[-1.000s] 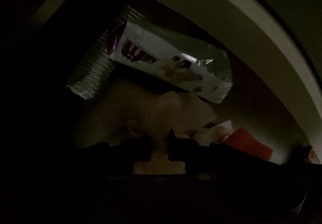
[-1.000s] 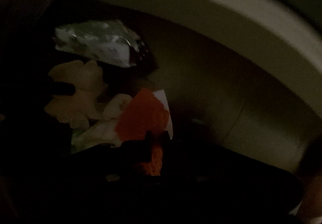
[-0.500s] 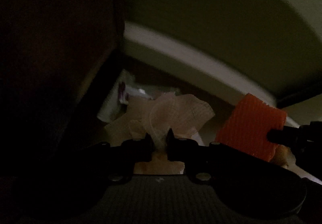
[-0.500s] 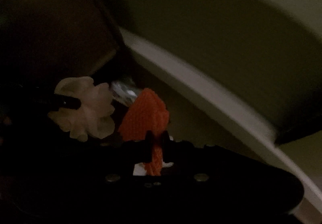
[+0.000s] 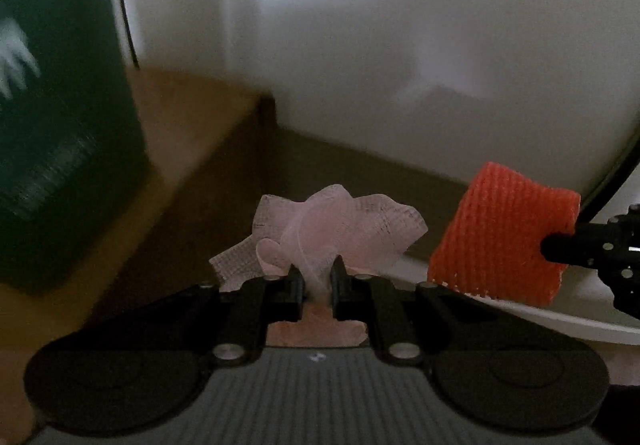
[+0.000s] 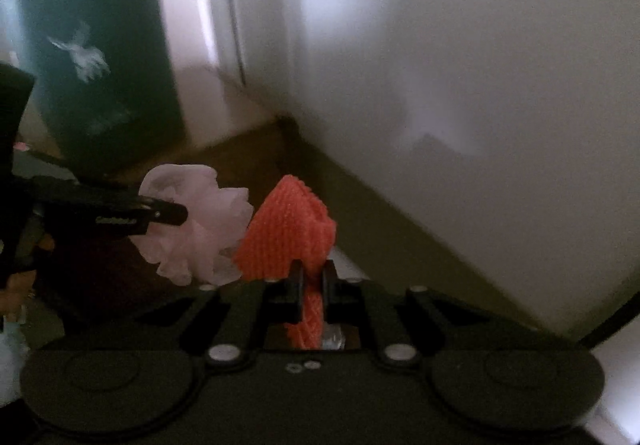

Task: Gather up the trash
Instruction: 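Lift both held items up and carry them over the teal wastebasket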

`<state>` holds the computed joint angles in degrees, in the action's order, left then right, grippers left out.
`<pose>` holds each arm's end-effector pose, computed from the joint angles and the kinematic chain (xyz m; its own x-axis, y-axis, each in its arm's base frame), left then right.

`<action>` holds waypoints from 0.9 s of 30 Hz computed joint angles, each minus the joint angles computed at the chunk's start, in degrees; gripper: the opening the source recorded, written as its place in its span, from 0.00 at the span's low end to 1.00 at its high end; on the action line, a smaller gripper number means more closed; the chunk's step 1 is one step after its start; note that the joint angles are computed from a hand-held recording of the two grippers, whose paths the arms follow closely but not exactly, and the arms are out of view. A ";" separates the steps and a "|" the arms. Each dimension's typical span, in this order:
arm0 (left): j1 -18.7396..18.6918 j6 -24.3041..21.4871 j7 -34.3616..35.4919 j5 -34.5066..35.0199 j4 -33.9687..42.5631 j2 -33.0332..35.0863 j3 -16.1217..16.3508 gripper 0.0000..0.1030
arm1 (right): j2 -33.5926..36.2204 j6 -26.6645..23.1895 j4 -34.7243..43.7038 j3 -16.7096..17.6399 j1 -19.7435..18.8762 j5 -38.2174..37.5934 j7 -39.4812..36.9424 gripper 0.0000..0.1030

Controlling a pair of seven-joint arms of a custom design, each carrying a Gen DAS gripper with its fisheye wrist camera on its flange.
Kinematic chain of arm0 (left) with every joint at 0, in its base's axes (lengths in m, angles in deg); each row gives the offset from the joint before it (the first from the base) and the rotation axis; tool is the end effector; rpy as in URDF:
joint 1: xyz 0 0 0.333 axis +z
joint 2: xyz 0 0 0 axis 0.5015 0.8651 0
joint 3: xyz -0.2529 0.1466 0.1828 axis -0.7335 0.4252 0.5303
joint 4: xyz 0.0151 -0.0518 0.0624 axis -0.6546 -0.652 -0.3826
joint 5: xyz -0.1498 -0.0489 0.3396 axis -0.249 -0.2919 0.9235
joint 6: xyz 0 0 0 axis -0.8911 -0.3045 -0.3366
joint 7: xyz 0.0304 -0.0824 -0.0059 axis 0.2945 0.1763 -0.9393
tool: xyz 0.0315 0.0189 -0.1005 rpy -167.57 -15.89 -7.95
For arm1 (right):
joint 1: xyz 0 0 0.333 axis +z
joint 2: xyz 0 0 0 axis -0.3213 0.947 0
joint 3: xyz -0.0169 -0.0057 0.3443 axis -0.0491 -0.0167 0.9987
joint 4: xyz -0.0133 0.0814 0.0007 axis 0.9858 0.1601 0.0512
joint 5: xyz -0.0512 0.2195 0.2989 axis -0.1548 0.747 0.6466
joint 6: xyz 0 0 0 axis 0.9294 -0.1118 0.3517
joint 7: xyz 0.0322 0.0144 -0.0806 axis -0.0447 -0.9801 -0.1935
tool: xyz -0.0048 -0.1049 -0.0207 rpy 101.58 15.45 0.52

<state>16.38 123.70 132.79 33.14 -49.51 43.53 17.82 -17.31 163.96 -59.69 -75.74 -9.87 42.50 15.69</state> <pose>0.4561 -0.2014 0.7293 -0.1082 -0.9930 0.0481 -0.7643 0.0521 -0.6427 0.4434 0.1243 0.7514 0.4815 -0.8753 -0.0441 -0.6316 -0.3117 -0.7098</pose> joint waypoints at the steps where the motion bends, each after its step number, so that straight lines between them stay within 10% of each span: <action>1: 0.16 -0.36 -0.02 0.61 0.65 -1.04 -0.07 0.12 | -0.42 -0.13 1.18 0.09 0.10 -0.16 -0.10 0.07; 14: 1.43 -2.04 -0.13 8.37 10.25 -6.92 -0.57 0.12 | 0.12 2.83 16.54 2.16 1.74 -1.06 -2.56 0.06; 27: 6.48 -6.79 2.24 12.53 31.18 -1.23 -0.11 0.12 | 16.53 2.04 45.74 5.49 8.00 -8.95 3.15 0.06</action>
